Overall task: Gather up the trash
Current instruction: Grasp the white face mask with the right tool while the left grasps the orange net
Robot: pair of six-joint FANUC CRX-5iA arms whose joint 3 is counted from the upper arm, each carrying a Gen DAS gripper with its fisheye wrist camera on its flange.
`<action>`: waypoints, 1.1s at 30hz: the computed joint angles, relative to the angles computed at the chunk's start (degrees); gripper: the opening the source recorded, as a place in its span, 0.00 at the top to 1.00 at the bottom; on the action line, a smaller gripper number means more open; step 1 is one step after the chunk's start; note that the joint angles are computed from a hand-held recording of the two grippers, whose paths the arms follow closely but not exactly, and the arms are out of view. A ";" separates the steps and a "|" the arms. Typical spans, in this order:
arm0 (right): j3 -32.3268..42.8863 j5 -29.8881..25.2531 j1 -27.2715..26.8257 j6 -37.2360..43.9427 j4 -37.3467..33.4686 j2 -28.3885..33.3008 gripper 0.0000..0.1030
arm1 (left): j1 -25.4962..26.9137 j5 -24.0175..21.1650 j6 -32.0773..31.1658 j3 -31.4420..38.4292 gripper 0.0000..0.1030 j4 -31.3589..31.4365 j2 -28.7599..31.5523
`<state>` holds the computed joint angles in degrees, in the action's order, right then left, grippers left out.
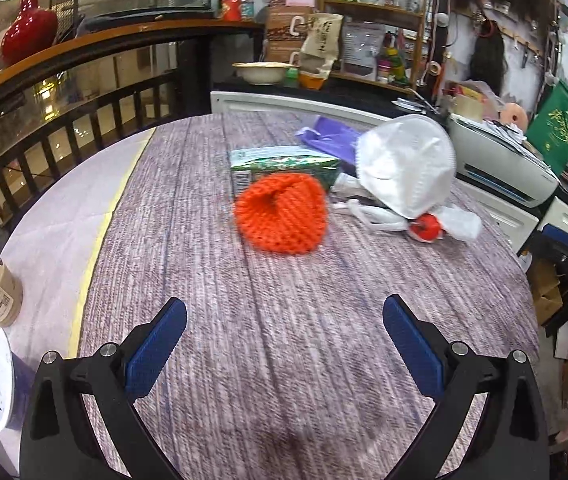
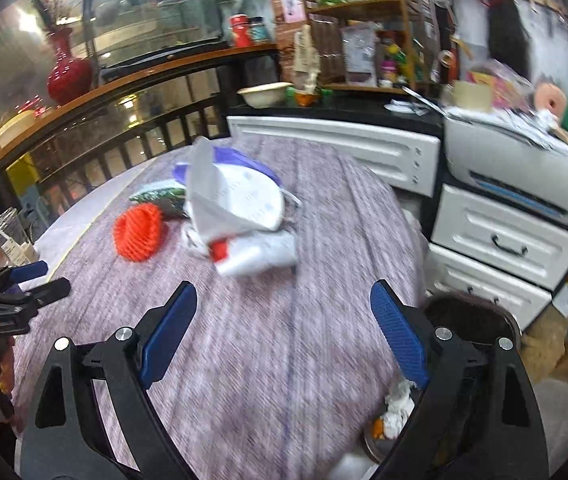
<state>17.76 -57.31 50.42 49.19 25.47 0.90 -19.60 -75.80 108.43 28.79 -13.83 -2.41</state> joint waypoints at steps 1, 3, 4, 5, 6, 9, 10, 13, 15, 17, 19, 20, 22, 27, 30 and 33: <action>1.74 -0.23 0.04 1.13 -0.47 1.17 0.15 | 0.76 0.07 -0.32 -0.19 0.06 0.65 0.04; 5.33 -0.70 0.02 3.62 -1.78 3.48 0.15 | 2.29 0.66 -1.22 -0.70 0.06 2.24 0.13; 7.54 -1.04 -0.01 5.29 -2.69 4.88 0.15 | 2.72 0.66 -1.47 -0.49 0.06 2.40 0.49; 9.91 -1.61 -0.06 6.78 -3.44 6.44 0.15 | 3.03 0.55 -1.76 -0.23 0.06 2.60 0.90; 12.16 -2.31 -0.11 7.90 -4.03 7.91 0.15 | 3.39 0.28 -2.17 0.21 0.06 3.00 1.44; 19.24 -4.66 -0.40 11.27 -6.58 12.46 0.15 | 4.27 -0.33 -3.01 1.42 0.06 4.15 2.89; 21.64 -5.38 -0.49 12.10 -7.04 14.12 0.18 | 4.20 -0.58 -3.15 1.97 0.06 3.98 3.39; 29.16 -8.62 -0.76 14.53 -8.15 19.28 0.28 | 4.35 -1.41 -3.63 3.88 0.06 3.31 5.15; 35.48 -11.84 -1.26 16.46 -9.64 23.37 0.37 | 5.24 -1.87 -4.25 4.95 0.06 4.51 6.50; 41.29 -15.25 -1.73 17.42 -10.58 27.15 0.50 | 5.42 -2.66 -4.25 6.55 0.06 4.23 8.04; 45.37 -17.99 -2.31 18.03 -12.39 29.54 0.68 | 5.55 -3.10 -4.27 7.85 0.06 3.97 9.31; 46.54 -18.73 -2.49 18.35 -13.00 30.20 0.78 | 5.70 -3.20 -4.28 8.33 0.06 4.05 9.82; 46.24 -18.62 -2.58 18.97 -13.36 30.15 0.84 | 6.14 -3.46 -4.11 9.35 0.06 4.38 10.98; 43.98 -17.19 -2.82 19.81 -14.63 28.58 0.92 | 7.32 -3.92 -4.32 11.11 0.06 7.03 13.17; 43.18 -15.90 -2.84 19.87 -15.25 27.63 0.93 | 7.10 -4.07 -4.20 12.32 0.06 6.82 14.03; 43.03 -15.00 -2.46 20.22 -14.92 26.95 0.93 | 6.46 -4.35 -4.46 13.97 0.09 6.10 15.08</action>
<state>60.79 -72.31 47.96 69.40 10.55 27.85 -13.14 -80.15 103.97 42.76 -7.73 12.68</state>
